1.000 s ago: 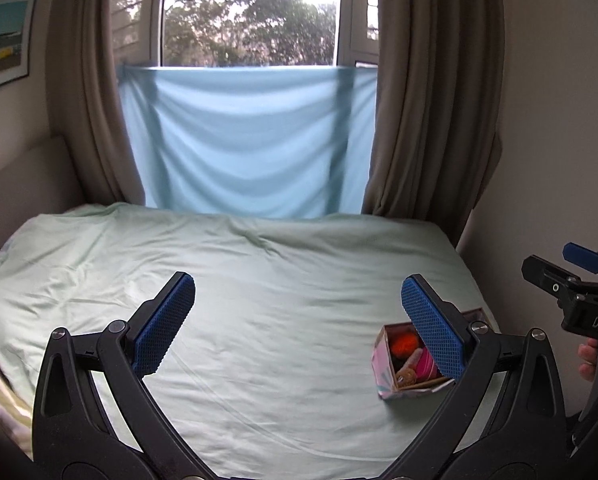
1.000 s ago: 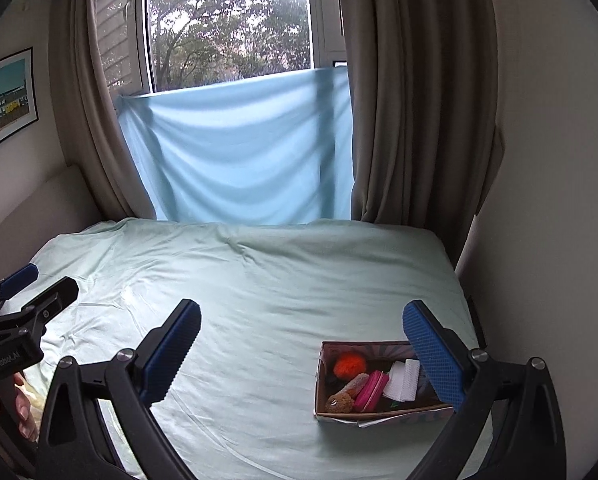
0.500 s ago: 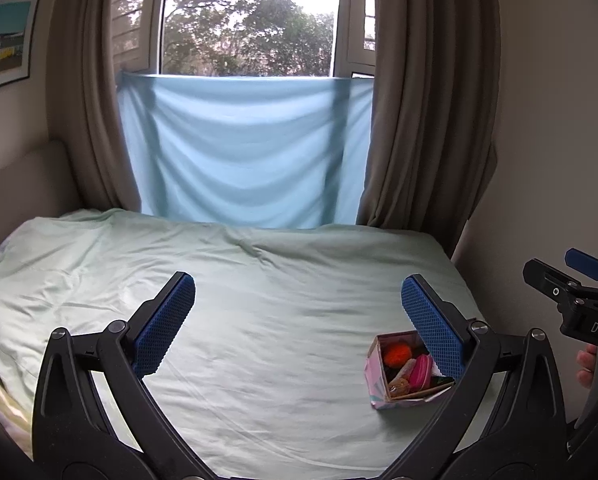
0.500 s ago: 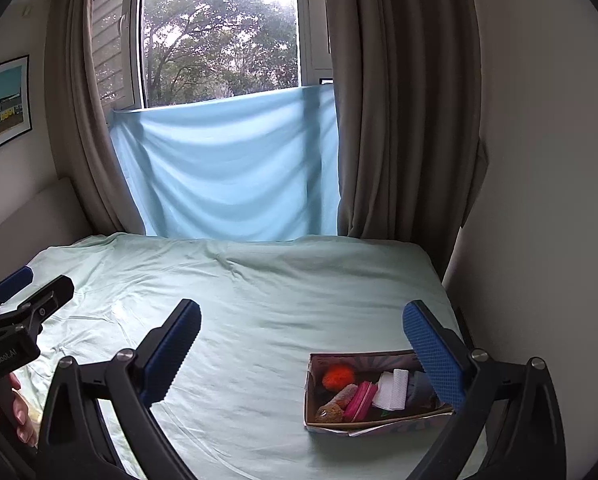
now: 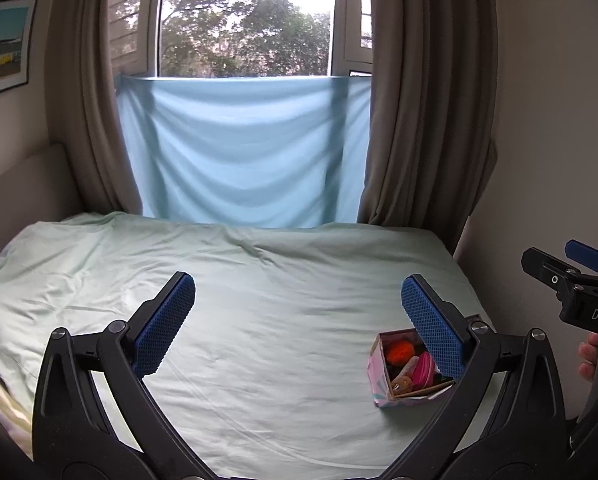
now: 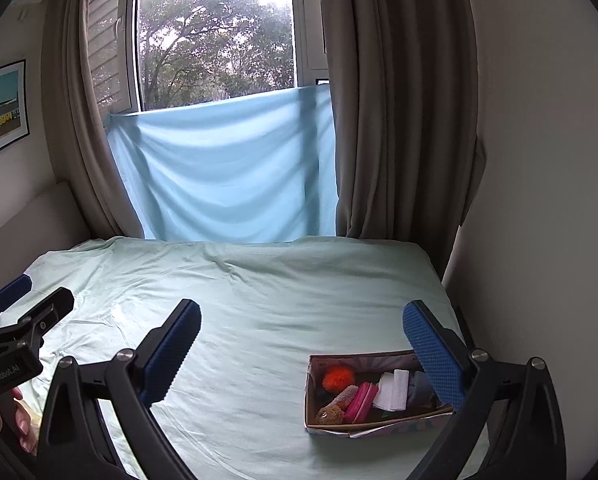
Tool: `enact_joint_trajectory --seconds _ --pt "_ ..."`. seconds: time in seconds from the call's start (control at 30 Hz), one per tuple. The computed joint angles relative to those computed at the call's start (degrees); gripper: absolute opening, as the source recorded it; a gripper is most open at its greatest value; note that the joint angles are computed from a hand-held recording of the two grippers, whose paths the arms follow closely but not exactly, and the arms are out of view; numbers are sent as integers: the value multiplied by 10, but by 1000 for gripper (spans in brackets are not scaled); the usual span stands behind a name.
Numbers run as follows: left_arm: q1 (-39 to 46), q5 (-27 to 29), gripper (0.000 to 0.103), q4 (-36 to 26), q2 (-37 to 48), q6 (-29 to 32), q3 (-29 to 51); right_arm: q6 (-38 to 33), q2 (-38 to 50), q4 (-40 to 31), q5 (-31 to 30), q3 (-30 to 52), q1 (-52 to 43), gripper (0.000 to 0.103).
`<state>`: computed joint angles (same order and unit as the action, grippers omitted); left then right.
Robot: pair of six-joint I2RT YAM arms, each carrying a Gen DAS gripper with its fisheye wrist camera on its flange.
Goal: Organize soft objects
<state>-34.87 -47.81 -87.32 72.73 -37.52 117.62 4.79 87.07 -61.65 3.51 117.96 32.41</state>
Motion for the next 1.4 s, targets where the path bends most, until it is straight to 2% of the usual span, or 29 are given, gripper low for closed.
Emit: enact_joint_trajectory --seconds 0.47,1.4 --pt "-5 -10 103 11 -9 0 -15 1 7 6 7 13 -2 101" --pt "15 12 103 46 -27 26 -39 -3 14 10 17 23 -2 101"
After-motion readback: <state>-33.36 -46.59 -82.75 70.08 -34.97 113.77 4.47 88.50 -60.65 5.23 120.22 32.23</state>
